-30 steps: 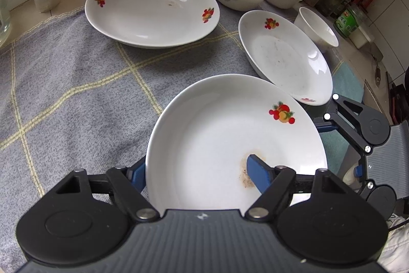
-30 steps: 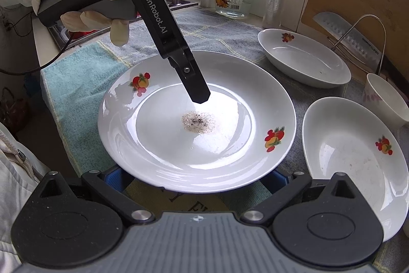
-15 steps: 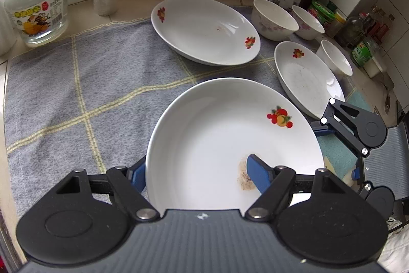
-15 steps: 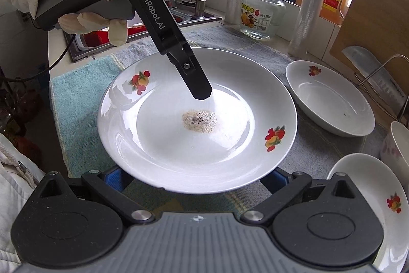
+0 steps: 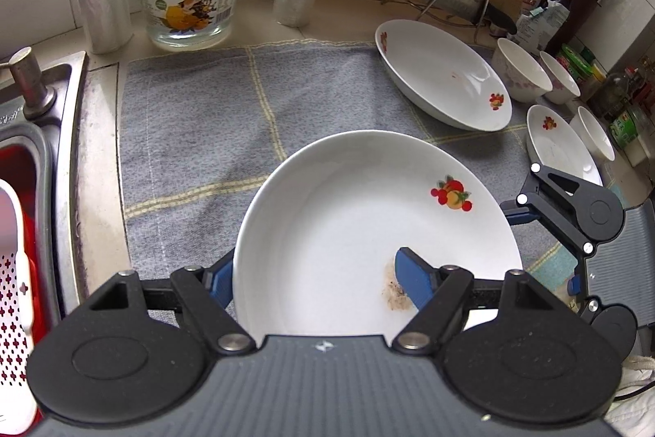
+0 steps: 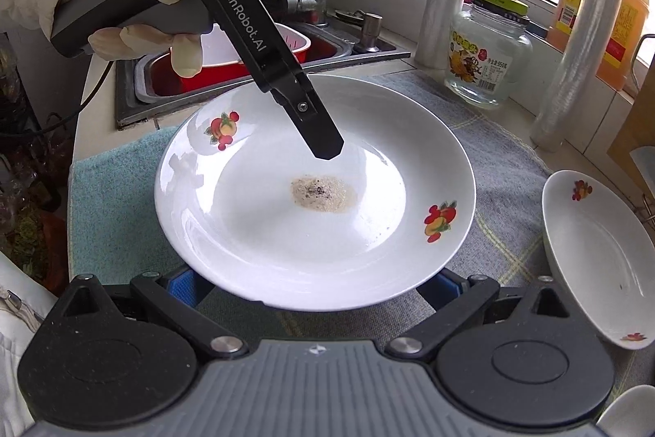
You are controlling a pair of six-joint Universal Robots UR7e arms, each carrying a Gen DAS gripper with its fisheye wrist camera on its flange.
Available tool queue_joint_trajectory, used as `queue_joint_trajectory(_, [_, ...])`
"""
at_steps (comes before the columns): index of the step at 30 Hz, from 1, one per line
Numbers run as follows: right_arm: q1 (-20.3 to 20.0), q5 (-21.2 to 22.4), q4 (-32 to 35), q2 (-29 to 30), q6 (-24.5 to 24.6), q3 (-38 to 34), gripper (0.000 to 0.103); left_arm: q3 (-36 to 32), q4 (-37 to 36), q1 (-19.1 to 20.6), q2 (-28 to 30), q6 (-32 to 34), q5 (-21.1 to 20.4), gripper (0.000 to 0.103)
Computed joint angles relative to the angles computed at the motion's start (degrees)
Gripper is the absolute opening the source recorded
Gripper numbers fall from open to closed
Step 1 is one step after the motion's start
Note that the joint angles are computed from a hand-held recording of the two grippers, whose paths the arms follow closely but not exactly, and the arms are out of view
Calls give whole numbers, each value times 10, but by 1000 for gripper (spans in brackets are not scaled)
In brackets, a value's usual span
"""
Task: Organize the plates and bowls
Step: 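Lift the spotted plate with the left gripper and carry it toward the sink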
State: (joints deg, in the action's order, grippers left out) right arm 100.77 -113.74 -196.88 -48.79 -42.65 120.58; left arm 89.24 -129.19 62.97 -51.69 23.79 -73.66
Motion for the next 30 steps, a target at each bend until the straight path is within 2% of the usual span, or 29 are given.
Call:
queue_joint_trajectory(13, [-6,-8,39,39,-1,-66,103,-37,-18,19,29,14,3,77])
queue_joint_trajectory(25, [-9,-11,46,45,10,-75,103,-38,-28,21,40,20,15,78])
queue_joint_trajectory(30, [-7,-18,42,46,5,-75,103,-18,-62,17,33,42,23,83])
